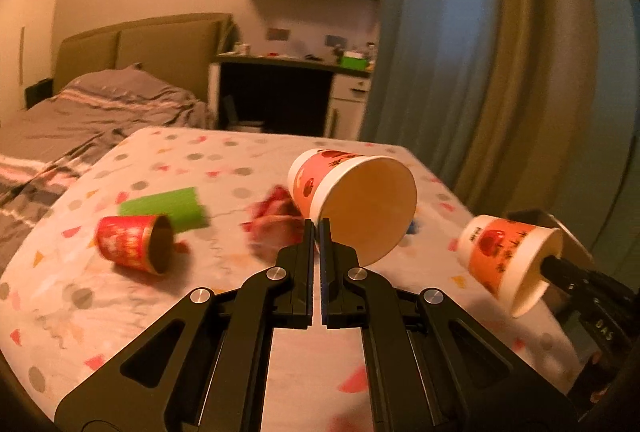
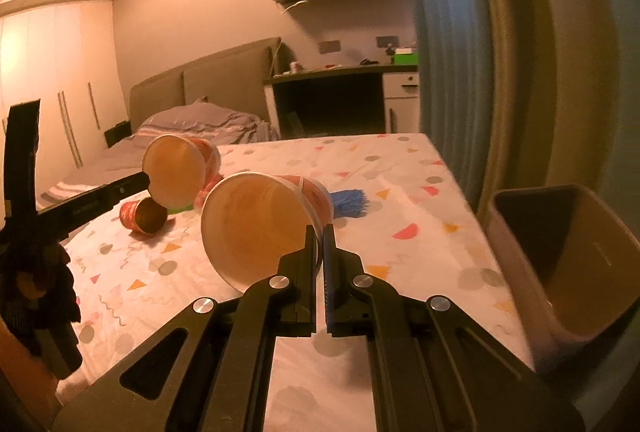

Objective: Collect trash
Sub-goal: 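Carry both paper cups to the grey bin and open both tools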

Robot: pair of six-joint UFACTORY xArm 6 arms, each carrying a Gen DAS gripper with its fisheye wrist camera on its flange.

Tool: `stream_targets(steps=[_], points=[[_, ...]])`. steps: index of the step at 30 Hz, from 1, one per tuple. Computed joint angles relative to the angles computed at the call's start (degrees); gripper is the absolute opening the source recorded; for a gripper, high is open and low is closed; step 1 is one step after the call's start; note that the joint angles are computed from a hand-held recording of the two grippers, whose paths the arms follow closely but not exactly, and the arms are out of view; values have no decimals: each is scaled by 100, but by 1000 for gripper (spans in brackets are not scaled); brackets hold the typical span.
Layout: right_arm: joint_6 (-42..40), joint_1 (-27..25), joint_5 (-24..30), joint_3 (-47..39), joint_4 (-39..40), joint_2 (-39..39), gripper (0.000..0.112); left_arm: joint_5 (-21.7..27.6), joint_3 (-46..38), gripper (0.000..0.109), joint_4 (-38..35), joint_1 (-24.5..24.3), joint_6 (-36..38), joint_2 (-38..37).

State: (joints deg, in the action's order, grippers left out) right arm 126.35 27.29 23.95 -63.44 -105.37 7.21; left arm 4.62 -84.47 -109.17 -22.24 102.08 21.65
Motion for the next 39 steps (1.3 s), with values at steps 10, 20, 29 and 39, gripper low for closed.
stream_targets(steps=[10, 20, 29, 39], points=[[390, -248, 820, 1468, 92, -1358, 4, 287, -164, 1, 545, -858, -412, 94], [461, -934, 1498, 2639, 543, -2347, 4, 668, -1294, 1, 2053, -1783, -1859, 1157], [614, -1476, 1359, 2887, 427, -2393, 4, 993, -2503, 1, 3876, -2110, -3520, 2300], [763, -1838, 1116, 2844, 350, -2134, 4, 1505, -3395, 1, 5160, -2060, -4902, 3059]])
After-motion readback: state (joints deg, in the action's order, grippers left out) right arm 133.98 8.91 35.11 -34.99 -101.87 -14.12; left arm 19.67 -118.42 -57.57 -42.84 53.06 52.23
